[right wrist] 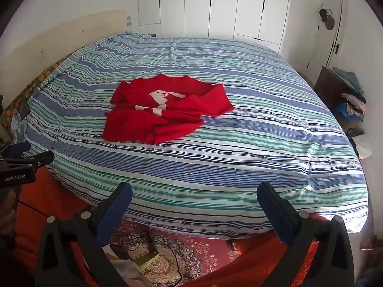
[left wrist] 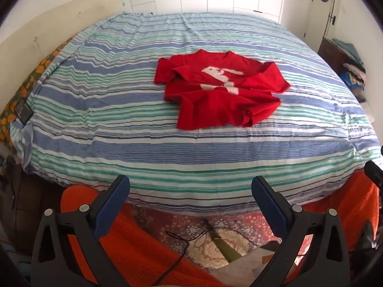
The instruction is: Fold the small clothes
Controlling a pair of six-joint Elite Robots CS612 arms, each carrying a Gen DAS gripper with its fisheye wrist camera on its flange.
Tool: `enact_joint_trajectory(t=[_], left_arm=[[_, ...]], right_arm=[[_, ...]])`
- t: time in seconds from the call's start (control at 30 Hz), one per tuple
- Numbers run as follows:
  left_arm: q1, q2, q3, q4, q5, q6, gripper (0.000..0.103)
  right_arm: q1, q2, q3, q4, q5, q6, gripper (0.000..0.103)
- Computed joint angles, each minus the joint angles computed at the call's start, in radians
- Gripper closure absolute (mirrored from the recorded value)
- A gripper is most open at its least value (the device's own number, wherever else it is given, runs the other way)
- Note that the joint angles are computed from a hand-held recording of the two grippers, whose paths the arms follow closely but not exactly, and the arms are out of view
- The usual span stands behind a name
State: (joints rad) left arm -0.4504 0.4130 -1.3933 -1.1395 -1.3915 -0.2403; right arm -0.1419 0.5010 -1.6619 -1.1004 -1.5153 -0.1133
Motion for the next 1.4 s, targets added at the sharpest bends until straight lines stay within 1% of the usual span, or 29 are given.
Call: enact_joint_trajectory(t=[0.03,0.07,0.13,0.23,0.27,0.3,0.53,1.4], left_arm=[[0.0,-0.003,0.004,0.0,-0.003,0.009,0.001],[-0.004,0.009,-0.014,0.006,0.0,0.014,0.001],[-0.002,0.021,-0.031,0.0,-0.003,0.024,0.001],[0.003,0.023,-0.033,-0.001,-0.013,0.031,0.001],[-0.003,0.024,-0.032,0.003,-0.004,0.026,0.001],[-0.008,0.016,-0.018,0.008,0.005,0.02,0.001],[-0.015,0.017,-0.019,0.005,0.015,0.042,0.001],[-0.021,0.015,-0.019,0.016,-0.017,0.055,0.001]], right_arm=[[0.0,0.002,-0.002,0.0,0.002,0.0,0.0],[0.002,-0.005,0.012,0.012,-0.005,0.002,0.0],[0.0,0.003,-0.001,-0.003,0.003,0.005,0.0],[-0.001,0.003,-0.002,-0.006,0.006,0.005,0.0],[-0.002,0.003,-0.002,-0.007,0.007,0.003,0.0],[0.01,0.009,-0.012,-0.013,-0.016,0.008,0.0],[0.009,0.005,-0.005,-0.011,-0.003,0.001,0.0],[0.009,0.01,-0.01,-0.001,0.012,-0.016,0.0]])
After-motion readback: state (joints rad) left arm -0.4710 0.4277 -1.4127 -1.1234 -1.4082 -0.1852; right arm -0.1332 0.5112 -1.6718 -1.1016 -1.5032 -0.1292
